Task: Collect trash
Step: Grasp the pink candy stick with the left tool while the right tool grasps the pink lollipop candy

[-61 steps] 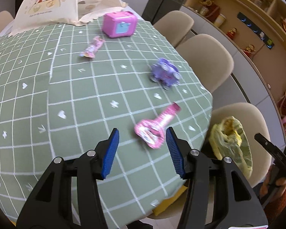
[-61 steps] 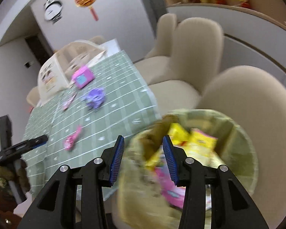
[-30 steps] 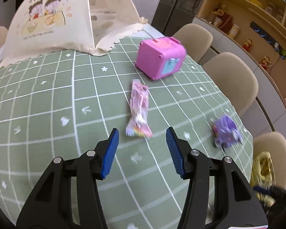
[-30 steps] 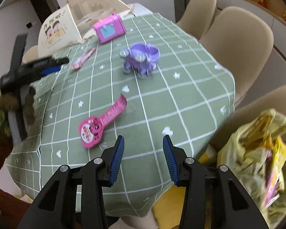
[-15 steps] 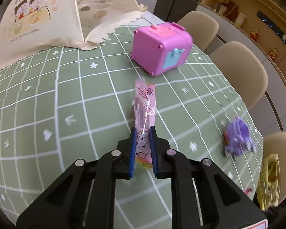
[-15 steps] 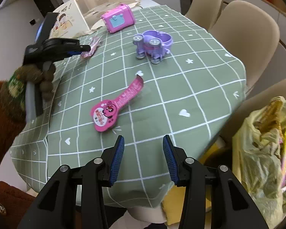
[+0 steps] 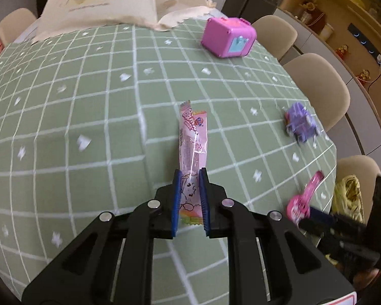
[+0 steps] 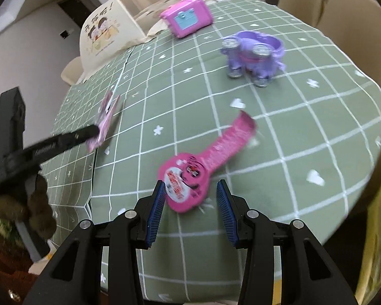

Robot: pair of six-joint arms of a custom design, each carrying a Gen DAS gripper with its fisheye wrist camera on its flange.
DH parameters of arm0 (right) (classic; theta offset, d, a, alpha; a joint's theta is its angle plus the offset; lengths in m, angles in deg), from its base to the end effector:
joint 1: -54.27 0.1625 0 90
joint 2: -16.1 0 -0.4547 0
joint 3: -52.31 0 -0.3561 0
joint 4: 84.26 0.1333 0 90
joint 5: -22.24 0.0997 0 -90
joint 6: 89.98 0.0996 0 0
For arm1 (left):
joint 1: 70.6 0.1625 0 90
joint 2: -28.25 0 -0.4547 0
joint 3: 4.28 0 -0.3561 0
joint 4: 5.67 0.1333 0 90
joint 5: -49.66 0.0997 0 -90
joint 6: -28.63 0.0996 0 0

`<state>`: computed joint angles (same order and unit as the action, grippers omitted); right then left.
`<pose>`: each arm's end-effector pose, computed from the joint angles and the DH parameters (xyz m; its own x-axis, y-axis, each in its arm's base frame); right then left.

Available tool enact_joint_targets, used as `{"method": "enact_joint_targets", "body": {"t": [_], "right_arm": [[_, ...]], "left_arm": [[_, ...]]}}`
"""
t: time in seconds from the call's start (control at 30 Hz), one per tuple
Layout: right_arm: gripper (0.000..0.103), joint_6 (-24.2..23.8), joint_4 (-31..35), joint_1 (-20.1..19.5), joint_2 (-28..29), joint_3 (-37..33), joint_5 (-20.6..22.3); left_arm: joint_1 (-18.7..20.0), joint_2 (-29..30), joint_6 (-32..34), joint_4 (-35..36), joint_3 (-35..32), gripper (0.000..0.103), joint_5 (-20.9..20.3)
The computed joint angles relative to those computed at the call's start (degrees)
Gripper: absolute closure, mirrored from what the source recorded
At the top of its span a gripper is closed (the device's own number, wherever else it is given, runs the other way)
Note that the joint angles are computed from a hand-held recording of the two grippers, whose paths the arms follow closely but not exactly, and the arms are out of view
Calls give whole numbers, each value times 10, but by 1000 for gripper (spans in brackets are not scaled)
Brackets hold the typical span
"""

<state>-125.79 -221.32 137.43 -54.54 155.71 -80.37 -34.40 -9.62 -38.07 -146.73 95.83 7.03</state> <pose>0.0428 -0.5800 0.3292 -0.8481 -0.4253 0.3161 -0.4696 0.8796 -0.0765 -0.3699 -0.5267 0.0410 -0.8398 -0.2826 -0.4636 0.0515 0.8085 -0.5862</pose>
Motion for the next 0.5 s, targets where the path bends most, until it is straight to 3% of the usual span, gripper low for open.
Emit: {"method": "enact_joint_targets", "body": {"t": [0.17, 0.23, 0.3, 0.33, 0.5], "right_arm": [[61, -44, -59, 17, 20, 14, -19], [55, -74, -79, 20, 25, 21, -20], [38, -116, -89, 24, 28, 29, -22], [35, -132, -93, 26, 30, 32, -26], [33, -232, -192, 43, 39, 76, -75]], "left_arm": [[-13, -14, -43, 20, 23, 88, 7], [-13, -18, -53, 19, 32, 88, 6], [-13, -21, -64, 16, 40, 88, 3], [-13, -22, -71, 12, 45, 87, 1], [-12, -21, -76, 0, 53, 83, -2]]}}
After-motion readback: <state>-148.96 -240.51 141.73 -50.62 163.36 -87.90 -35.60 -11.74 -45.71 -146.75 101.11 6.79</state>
